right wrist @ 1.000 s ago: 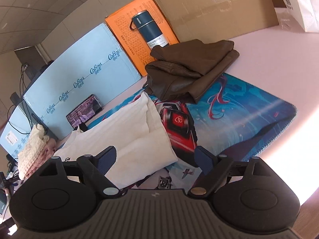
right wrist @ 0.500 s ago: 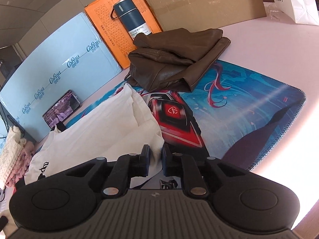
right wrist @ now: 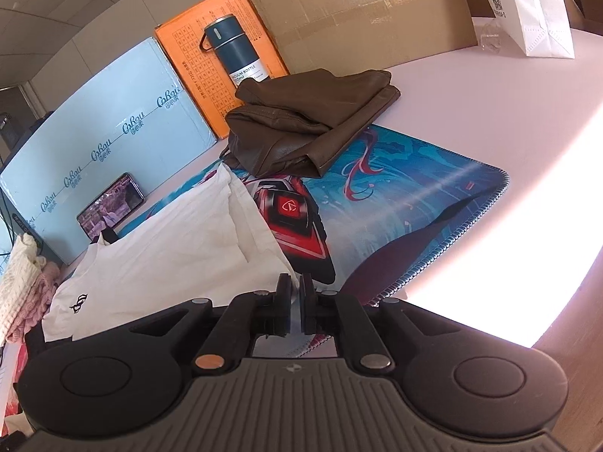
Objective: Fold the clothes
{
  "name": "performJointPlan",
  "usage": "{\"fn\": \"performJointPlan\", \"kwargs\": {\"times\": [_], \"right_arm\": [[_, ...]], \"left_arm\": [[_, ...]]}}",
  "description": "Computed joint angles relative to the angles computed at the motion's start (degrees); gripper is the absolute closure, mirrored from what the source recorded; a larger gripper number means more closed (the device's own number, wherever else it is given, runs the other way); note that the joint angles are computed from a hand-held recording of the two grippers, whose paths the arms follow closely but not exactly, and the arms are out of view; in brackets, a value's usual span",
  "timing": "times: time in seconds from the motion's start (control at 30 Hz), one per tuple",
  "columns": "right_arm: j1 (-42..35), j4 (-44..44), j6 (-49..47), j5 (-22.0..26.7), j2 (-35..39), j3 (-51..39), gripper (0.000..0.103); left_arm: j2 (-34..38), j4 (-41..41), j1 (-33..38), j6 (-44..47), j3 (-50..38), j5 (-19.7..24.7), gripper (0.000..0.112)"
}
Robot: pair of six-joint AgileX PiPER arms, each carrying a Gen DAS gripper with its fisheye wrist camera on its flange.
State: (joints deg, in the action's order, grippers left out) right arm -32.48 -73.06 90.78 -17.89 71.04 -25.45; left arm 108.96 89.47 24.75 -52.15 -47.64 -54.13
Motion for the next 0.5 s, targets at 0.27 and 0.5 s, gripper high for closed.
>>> {"fn": "performJointPlan", "kwargs": {"times": [0.27,0.5], "right_arm": [[-5.83,-1.27,-6.43,-10.40,3.45,-3.10,0.054],[-4.30,-4.57,-6.77,-10.60,10.83,-8.36,0.056]], "left_arm": [[-0.81,-8.00,-1.15,-0.09,-4.51,-0.86,0.023],[6.98,0.43,-13.43,-14.03,-20.74,10.61,0.024]]}}
